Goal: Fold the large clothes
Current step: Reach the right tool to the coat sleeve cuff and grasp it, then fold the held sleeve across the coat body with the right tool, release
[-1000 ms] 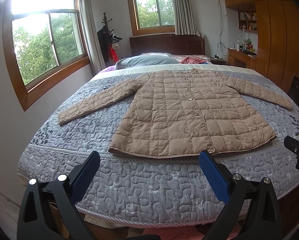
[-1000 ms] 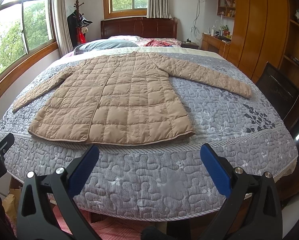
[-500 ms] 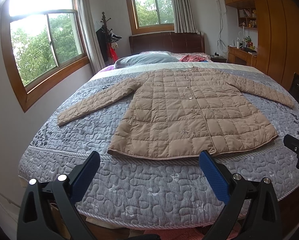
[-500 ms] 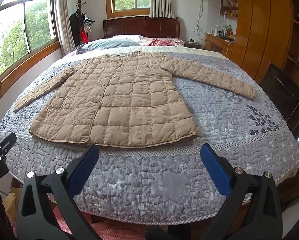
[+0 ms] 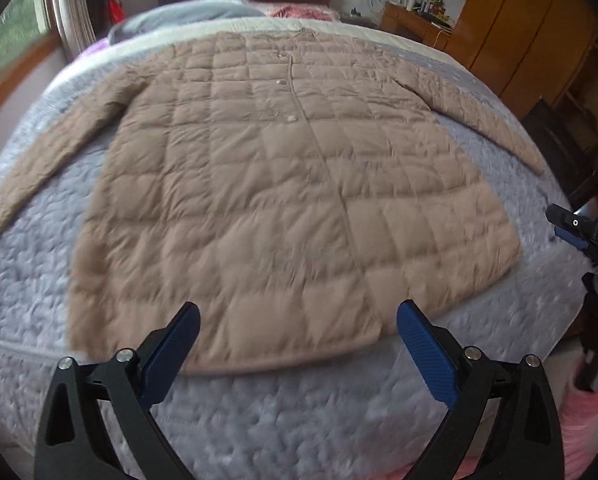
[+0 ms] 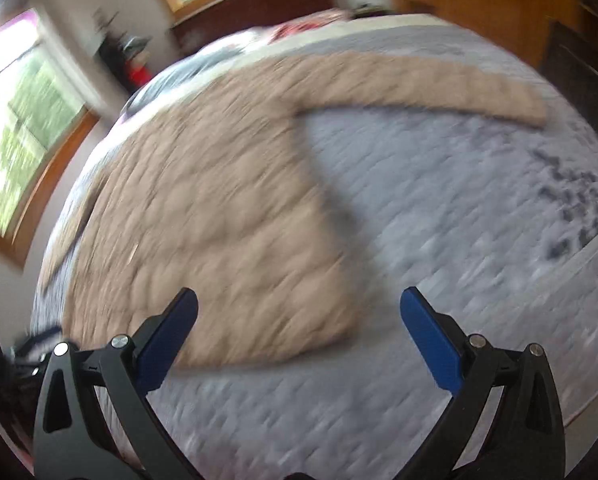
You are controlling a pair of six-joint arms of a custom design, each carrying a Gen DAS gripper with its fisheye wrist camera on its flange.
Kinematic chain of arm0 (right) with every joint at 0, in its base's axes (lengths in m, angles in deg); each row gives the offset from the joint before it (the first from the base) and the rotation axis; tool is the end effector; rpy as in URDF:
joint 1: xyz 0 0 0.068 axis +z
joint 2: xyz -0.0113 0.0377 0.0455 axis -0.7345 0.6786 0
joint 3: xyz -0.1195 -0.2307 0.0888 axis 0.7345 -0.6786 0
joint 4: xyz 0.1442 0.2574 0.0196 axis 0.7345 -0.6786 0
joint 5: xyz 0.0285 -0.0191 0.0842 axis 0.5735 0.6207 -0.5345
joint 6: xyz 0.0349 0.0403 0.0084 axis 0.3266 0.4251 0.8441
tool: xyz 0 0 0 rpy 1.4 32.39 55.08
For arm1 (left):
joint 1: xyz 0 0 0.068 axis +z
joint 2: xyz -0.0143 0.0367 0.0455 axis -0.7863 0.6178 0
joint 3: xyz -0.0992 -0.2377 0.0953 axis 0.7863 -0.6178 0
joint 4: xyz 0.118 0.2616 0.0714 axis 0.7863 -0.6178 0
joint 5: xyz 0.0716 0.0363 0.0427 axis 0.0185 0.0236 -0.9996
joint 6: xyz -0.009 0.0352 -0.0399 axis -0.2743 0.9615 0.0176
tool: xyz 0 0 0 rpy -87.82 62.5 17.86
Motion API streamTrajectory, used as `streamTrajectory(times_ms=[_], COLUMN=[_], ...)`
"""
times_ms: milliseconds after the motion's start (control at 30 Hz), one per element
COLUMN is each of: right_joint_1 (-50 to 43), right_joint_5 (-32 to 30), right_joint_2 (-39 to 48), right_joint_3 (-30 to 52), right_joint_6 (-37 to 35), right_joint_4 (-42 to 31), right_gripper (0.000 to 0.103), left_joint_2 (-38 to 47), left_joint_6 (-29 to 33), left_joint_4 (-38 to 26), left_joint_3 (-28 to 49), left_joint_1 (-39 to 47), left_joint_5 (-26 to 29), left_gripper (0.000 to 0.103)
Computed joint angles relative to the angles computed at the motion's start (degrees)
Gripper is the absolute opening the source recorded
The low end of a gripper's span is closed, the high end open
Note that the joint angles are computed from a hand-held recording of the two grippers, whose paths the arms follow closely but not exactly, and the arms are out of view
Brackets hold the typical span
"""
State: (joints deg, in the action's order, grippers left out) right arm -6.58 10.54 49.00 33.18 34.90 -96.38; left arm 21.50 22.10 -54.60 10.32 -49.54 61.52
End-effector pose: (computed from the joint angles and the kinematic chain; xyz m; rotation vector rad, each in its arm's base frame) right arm 0.2060 0.1707 0.2125 0.0737 2.5584 0.4075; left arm 0.1590 0.0018 0.2108 -0.1072 2.6834 -0.1839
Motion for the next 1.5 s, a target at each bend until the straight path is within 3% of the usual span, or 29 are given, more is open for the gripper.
streamTrajectory(times_ms=[133,267,433,500,567,633,767,833,900,933,1000,1033,1067,1133,1300,1500], right_joint_1=[-15.79,-29.44,-43.2,-45.53,-47.75,-49.81,-51.74,-52.82,-53.52,-53.32,-52.44,-52.03,-51.53,-51.88,-51.1,-49.75], right_joint_5=[-3.55,-8.02,-16.86,-16.95,-17.63,-19.12,-18.02,-18.88,-19.94,-19.56,-17.54,-16.62,-16.92,-22.61,-28.82,-19.38], right_joint_2=[4.77,14.25,30.59,35.69,39.57,42.9,47.59,48.63,49.96,50.29,50.56,51.6,52.01,51.43,44.91,50.84], right_joint_3=[4.63,12.49,24.88,28.78,31.51,33.77,38.35,39.15,40.56,41.08,41.93,43.52,44.43,44.42,38.5,42.78], right_joint_6=[-9.27,-17.53,-21.36,-20.99,-20.97,-20.91,-21.79,-22.55,-23.58,-24.14,-25.74,-25.97,-25.81,-25.32,-25.9,-23.79], right_joint_4=[-0.04,0.04,-1.32,-2.12,-2.1,-1.81,-3.22,-3.21,-3.78,-3.92,-4.92,-5.57,-5.87,-5.58,0.75,-3.9], right_gripper=[0.1,0.1,0.1,0.1,0.1,0.1,0.1,0.1,0.101,0.098,0.079,0.064,0.041,0.011,0.01,0.008], left_joint_2=[21.23,39.33,59.77,67.95,72.63,77.85,85.28,88.04,89.92,90.42,90.99,91.3,91.06,89.56,84.28,81.97], left_joint_6=[-1.17,-2.93,-6.03,-7.15,-7.82,-8.24,-8.39,-7.63,-7.41,-7.34,-7.1,-7.16,-7.27,-7.15,-6.68,-4.42], left_joint_4=[11.55,17.4,17.41,16.24,15.32,13.84,11.47,10.47,10.09,10.1,10.95,11.36,12.15,13.42,15.1,17.16], left_joint_3=[11.31,25.07,43.53,51.82,56.82,62.56,71.52,74.81,76.62,77.03,76.89,76.96,76.27,73.86,66.46,61.57], left_joint_1=[-0.2,-1.5,-1.71,-2.26,-2.52,-2.91,-3.43,-3.75,-3.87,-3.87,-3.99,-4.06,-4.09,-3.89,-2.12,-0.82], left_joint_5=[-0.22,2.78,9.89,11.5,11.56,12.02,11.84,10.77,10.58,10.46,9.65,9.28,9.1,9.18,11.68,10.72], left_gripper=[0.098,0.098,0.098,0.098,0.094,0.08,0.074,0.065,0.064,0.063,0.057,0.055,0.053,0.049,0.047,0.043])
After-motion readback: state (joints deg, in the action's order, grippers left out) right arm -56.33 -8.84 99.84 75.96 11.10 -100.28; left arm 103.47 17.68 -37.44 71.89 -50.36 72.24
